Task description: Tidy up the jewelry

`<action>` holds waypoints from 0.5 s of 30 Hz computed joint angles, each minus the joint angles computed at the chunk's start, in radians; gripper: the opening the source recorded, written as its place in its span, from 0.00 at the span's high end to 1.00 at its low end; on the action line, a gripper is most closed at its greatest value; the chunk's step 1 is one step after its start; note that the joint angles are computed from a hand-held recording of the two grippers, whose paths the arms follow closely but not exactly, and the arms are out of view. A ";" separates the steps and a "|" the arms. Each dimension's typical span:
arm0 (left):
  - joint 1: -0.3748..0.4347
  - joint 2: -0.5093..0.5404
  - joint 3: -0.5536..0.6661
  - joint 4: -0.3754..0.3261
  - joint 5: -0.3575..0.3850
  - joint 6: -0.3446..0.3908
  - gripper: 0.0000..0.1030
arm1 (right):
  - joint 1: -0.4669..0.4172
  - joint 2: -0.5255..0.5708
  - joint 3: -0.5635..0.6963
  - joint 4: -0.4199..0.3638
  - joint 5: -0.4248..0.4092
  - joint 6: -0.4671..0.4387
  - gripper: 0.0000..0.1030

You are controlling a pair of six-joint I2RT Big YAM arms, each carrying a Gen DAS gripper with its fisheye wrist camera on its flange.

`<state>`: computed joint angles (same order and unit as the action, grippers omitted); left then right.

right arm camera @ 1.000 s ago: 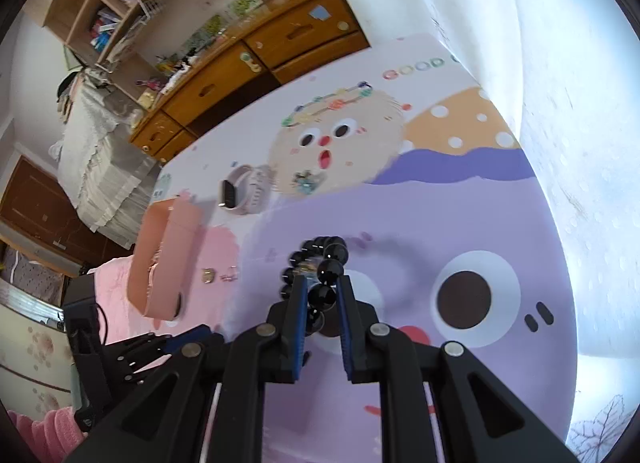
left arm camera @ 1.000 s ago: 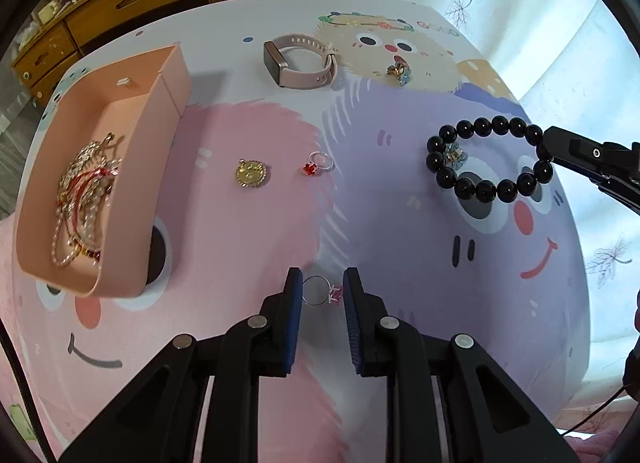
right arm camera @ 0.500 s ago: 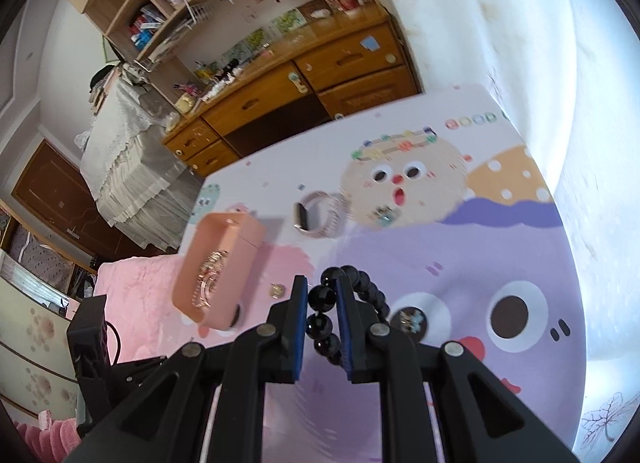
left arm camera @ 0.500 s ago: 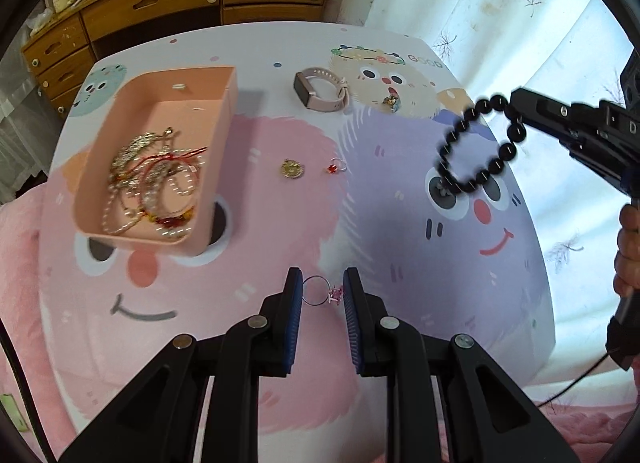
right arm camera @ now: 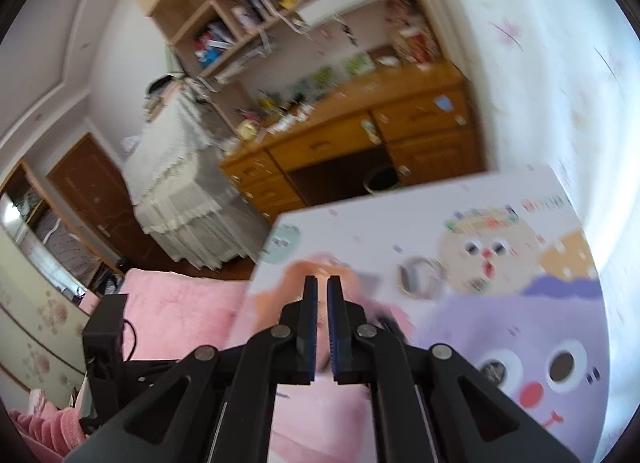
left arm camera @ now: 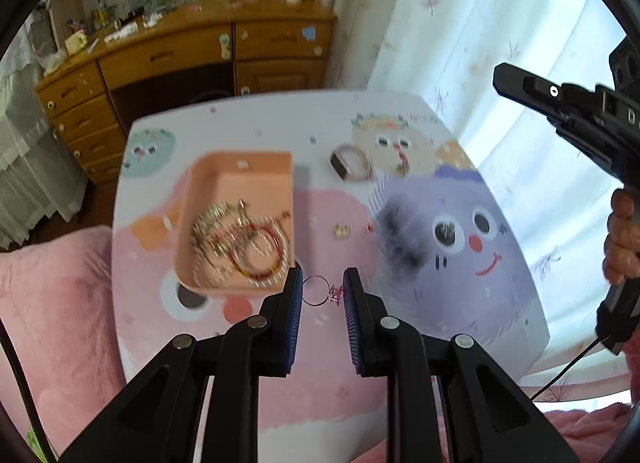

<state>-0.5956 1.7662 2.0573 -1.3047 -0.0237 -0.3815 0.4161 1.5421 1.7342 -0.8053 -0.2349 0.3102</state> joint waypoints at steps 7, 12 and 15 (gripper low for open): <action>0.081 0.020 0.035 0.039 0.029 0.056 0.82 | 0.078 0.070 0.105 -0.047 0.091 -0.045 0.96; 0.128 0.077 0.073 0.006 0.081 0.061 0.57 | 0.110 0.104 0.128 -0.106 0.140 -0.013 0.96; 0.138 0.101 0.083 -0.034 0.067 0.030 0.33 | 0.117 0.111 0.127 -0.144 0.155 0.013 0.95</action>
